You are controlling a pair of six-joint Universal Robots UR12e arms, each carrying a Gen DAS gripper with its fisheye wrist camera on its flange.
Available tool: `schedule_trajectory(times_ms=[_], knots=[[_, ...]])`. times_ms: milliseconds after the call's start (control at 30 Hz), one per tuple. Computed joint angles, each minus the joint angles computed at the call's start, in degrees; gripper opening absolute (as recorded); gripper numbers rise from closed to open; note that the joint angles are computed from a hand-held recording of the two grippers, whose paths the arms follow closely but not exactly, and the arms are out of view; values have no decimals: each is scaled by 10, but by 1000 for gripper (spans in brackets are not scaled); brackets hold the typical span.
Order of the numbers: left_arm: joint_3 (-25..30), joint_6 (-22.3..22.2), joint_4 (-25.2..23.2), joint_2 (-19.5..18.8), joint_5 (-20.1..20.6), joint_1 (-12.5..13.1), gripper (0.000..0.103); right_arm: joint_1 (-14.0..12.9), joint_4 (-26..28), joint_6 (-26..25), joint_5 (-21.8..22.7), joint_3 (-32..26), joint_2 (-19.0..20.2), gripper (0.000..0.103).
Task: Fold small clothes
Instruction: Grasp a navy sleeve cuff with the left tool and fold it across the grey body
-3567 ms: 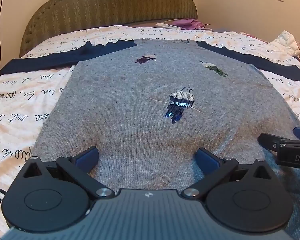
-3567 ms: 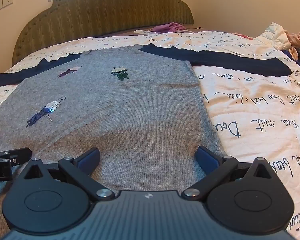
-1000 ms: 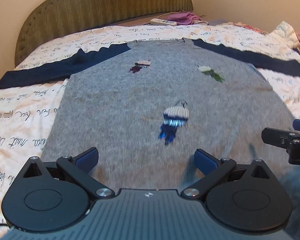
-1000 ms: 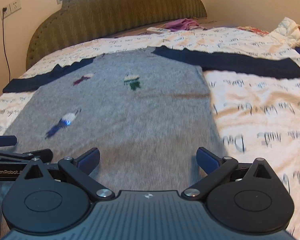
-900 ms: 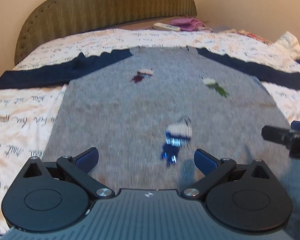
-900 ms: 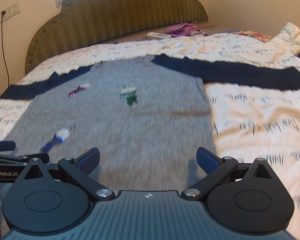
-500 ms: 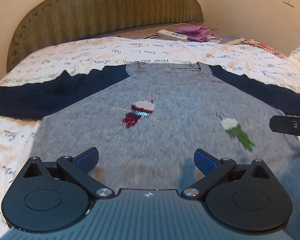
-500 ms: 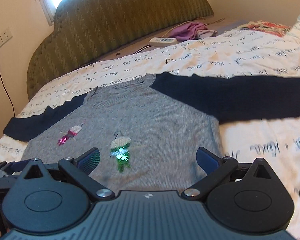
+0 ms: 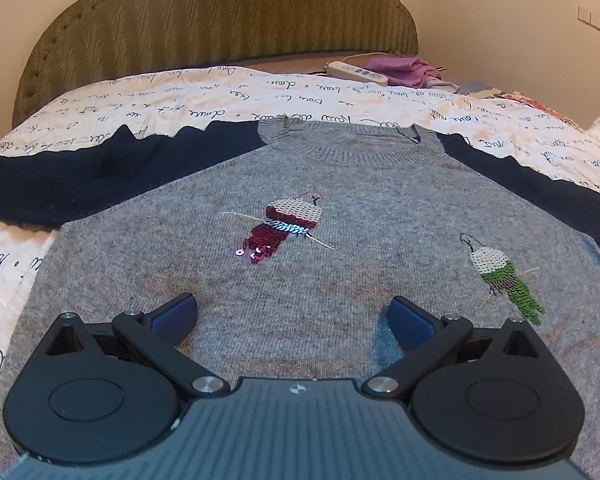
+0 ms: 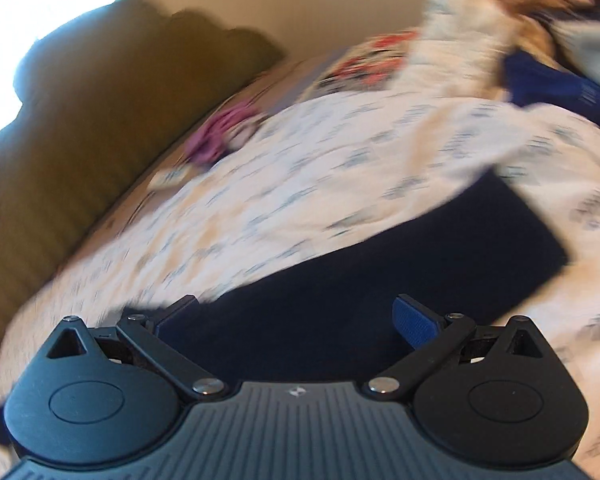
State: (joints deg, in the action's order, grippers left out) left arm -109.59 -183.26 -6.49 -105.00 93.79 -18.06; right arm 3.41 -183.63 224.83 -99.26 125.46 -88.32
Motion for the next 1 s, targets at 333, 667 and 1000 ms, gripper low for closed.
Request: schedule_trajectory(times_ms=[333,667,1000], knots=[[0,0,0,0,1,0,103,-106,-180,225,52,126,-32,103],[0,-2,1,0,-1,0,103,-86,-145,177,21,90,4,20],[3,-44,23,11,-110,27,103,-2,-157,17,-21,18,34,8]])
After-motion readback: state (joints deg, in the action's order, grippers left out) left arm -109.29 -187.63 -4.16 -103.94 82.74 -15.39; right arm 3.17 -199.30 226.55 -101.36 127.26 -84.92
